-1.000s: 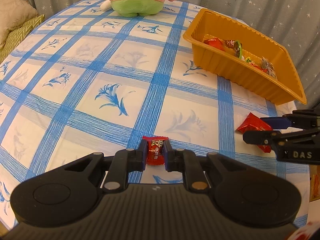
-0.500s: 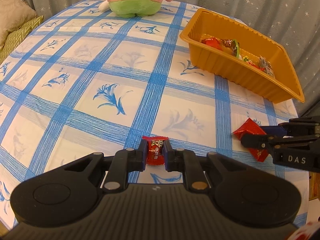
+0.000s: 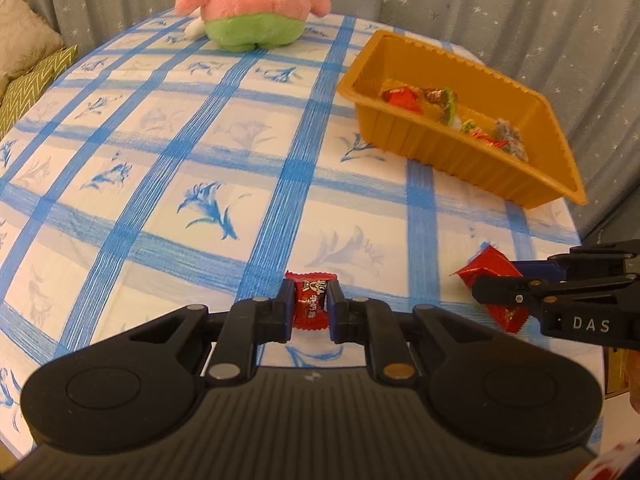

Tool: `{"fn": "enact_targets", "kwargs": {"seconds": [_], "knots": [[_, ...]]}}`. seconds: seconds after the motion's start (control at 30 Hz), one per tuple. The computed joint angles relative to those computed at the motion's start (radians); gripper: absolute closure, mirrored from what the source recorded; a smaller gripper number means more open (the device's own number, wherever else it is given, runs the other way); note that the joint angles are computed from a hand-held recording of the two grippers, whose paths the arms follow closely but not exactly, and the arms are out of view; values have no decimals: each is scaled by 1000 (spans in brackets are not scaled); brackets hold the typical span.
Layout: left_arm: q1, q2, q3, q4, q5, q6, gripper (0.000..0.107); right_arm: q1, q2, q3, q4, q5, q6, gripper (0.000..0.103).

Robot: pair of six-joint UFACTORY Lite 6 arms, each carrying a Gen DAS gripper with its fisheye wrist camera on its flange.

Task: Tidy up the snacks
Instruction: 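Carry both candies over the orange tray and open both grippers to drop them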

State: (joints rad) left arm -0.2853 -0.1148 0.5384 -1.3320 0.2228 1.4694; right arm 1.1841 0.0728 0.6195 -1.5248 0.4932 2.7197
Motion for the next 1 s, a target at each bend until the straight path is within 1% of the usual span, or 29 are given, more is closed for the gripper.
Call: {"fn": "enact_targets", "kwargs": {"seconds": [0.23,0.3,0.4,0.57,0.73,0.83,1.0], "knots": [[-36,-62,52,230,50,-240,93,43,-122,-39,122,86,-77,75],[-50,-64,80,263,64,-275,93,48,-159,-48,155,113,-104,75],[-70,-49,133,261,76,-279,93,54,-217,-64,201,157,-142,75],[-114,32,256,213,63,-234,93,34,-309,-89,256,215,-208,75],[-153,147,407,174,52,-193,93,-23,-388,-114,283,243,-280,75],[-179,227,509,189,45,-205,93,-70,-431,-128,288,245,-323,75],[-224,370,679,314,44,-326,93,-147,-460,-137,285,231,-364,75]]}}
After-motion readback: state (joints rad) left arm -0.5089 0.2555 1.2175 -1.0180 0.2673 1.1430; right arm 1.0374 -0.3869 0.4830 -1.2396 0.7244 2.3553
